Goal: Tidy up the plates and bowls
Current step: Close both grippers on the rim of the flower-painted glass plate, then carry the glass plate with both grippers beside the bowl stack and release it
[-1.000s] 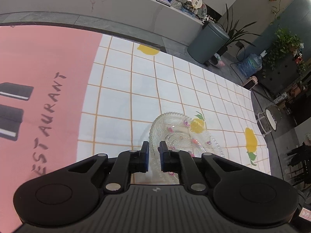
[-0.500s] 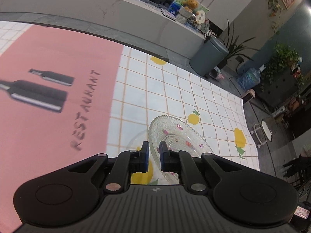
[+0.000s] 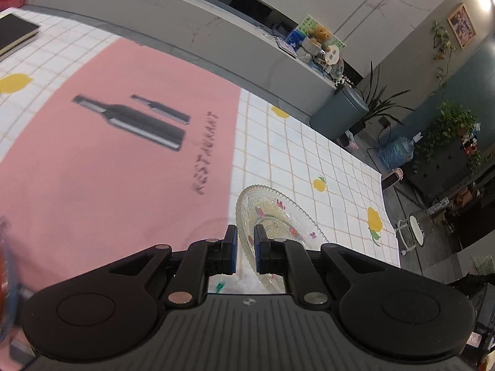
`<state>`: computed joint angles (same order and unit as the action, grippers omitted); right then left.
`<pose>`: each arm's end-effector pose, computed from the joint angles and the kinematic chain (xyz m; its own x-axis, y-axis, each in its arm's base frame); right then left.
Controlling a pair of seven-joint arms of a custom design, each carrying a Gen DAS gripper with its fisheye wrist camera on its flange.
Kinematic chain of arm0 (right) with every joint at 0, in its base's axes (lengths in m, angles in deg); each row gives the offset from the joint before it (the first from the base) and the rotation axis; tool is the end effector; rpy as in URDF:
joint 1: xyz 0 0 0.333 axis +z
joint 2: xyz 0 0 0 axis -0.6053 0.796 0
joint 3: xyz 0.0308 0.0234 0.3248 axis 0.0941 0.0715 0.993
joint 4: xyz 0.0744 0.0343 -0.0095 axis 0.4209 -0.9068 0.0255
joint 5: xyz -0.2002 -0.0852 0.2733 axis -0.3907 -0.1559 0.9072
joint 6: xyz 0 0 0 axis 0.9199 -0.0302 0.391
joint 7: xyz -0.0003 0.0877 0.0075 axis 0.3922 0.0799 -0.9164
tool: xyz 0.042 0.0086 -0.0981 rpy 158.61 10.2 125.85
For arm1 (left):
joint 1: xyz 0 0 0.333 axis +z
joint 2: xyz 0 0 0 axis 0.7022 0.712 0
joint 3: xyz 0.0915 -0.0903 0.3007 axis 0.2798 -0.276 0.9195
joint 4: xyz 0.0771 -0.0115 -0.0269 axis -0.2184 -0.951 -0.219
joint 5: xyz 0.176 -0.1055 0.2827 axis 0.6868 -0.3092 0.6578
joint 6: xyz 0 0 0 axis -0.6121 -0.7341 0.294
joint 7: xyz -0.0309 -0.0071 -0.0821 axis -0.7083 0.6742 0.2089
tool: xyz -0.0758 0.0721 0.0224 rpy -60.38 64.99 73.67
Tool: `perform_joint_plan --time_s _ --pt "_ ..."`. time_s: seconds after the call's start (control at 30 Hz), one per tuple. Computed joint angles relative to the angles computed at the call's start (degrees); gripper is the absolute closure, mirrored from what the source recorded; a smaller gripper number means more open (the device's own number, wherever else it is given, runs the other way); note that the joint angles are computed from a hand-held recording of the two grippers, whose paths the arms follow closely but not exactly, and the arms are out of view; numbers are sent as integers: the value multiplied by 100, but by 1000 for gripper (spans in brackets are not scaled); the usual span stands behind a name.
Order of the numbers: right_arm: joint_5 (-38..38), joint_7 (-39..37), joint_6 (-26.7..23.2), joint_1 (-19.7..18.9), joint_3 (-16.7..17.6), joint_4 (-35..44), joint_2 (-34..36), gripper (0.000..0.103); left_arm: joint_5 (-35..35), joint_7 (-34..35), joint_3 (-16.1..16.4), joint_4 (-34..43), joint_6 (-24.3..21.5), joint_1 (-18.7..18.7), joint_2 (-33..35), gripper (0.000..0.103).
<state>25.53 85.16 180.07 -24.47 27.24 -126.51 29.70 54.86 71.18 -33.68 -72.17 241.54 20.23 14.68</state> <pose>0.6263 0.2048 0.3066 -0.1523 -0.7122 -0.6852 -0.7736 0.5174 -0.3659 0.6185 -0.3061 0.3333 0.1164 -0.8491 0.5153 -0.7429 -0.4188 -0.5222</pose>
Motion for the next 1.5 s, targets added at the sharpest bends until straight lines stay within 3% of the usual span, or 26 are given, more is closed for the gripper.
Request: perform_joint_plan --time_s 0.2,0.47,0.73,1.0,1.27,1.5 --pt "406 -484 -45 196 -6 -333 -291 97 -179 -139 762 -1090 517 -656 -568 92" --pt "552 -542 -222 561 -235 -677 -466 97 -791 257 704 -1984 978 -660 -928 92" --pt "-23 -29 -92 620 -195 -930 -456 97 -1075 543 52 -2232 1104 -139 -865 92" --pt "-708 242 300 628 -90 -1011 -406 97 -1082 678 -151 -2101 863 -15 -728 92" --pt "-1997 1171 557 698 -93 -1205 -359 96 -1012 661 153 -1993 523 -322 -739 92" --pt "-3038 2102 535 918 -384 -1387 -369 96 -809 527 609 -1926 286 -733 -751 92"
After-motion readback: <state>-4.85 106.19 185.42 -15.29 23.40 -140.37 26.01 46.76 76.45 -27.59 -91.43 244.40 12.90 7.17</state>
